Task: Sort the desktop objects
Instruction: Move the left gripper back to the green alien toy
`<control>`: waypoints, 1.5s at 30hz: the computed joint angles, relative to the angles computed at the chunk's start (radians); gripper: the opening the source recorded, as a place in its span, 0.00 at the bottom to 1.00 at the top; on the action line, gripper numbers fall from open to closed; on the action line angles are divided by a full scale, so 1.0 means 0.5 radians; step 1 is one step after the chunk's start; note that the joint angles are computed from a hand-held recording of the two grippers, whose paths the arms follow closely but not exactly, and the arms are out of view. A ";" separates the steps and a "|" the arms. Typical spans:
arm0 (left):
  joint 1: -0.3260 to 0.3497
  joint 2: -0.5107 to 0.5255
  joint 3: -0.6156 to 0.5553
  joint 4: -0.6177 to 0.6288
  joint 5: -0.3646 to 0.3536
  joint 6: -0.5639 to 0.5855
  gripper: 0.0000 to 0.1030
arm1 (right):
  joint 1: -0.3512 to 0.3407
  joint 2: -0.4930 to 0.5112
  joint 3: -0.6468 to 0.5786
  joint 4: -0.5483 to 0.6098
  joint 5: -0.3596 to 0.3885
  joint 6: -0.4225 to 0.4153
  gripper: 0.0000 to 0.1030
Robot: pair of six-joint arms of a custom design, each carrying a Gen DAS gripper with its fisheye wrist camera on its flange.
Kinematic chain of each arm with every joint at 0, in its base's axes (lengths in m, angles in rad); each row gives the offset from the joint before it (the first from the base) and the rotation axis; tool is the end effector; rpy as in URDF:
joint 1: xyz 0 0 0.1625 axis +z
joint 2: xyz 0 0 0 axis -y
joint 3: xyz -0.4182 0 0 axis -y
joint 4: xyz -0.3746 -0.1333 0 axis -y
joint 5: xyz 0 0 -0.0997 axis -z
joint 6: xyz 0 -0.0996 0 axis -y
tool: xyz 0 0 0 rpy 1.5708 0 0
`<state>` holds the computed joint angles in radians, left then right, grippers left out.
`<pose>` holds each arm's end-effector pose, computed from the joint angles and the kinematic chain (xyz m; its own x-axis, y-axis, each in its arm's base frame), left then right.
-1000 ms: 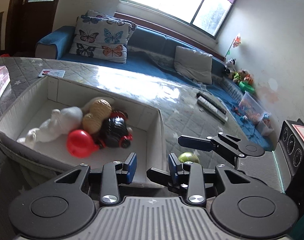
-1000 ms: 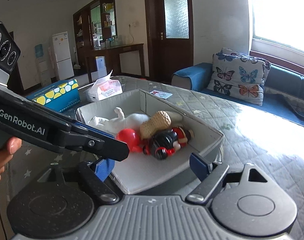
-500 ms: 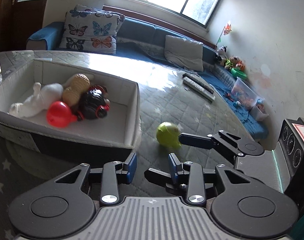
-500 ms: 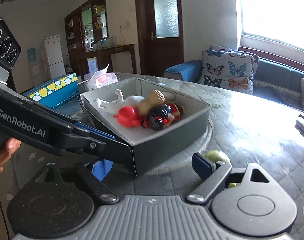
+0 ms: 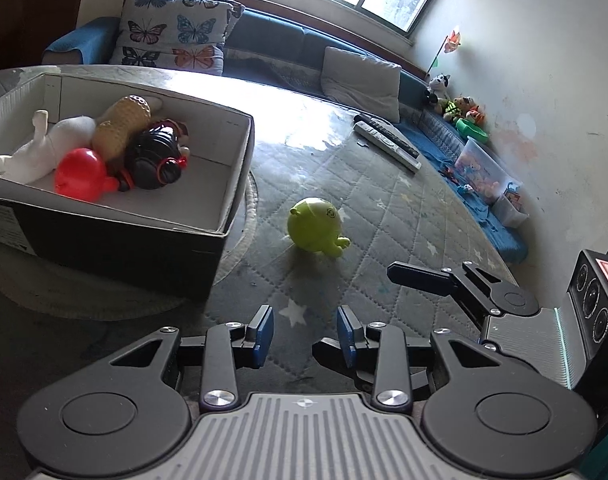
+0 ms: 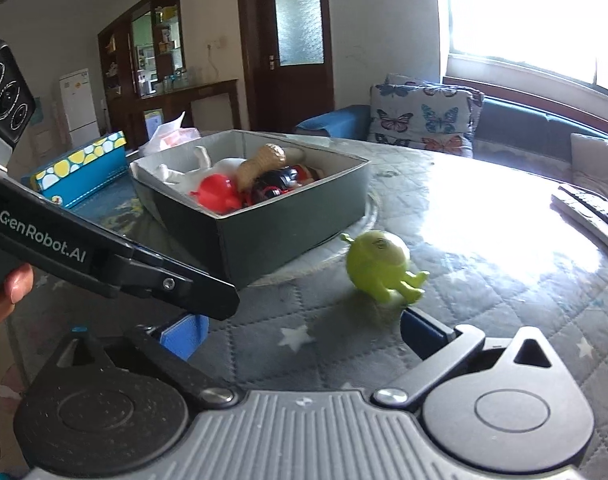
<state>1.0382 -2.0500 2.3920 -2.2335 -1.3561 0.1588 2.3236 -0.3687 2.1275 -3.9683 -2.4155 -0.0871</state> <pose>-0.0118 -0.3243 0.3470 -0.7886 0.5620 -0.2495 0.6143 0.7380 -0.2793 0.3434 -0.2806 -0.0484 -0.7386 -0.1791 0.6499 -0.6155 0.5725 -0.5417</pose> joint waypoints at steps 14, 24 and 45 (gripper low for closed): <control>-0.204 0.113 0.185 -0.323 0.180 -0.374 0.36 | -0.237 -0.173 0.176 -0.022 0.252 -0.189 1.00; -0.288 0.369 0.244 -0.667 0.321 -0.573 0.36 | -0.435 -0.325 0.215 0.108 0.442 -0.304 1.00; -0.192 0.698 0.229 -1.183 0.335 -0.678 0.37 | -0.662 -0.305 0.070 0.184 0.757 -0.468 0.91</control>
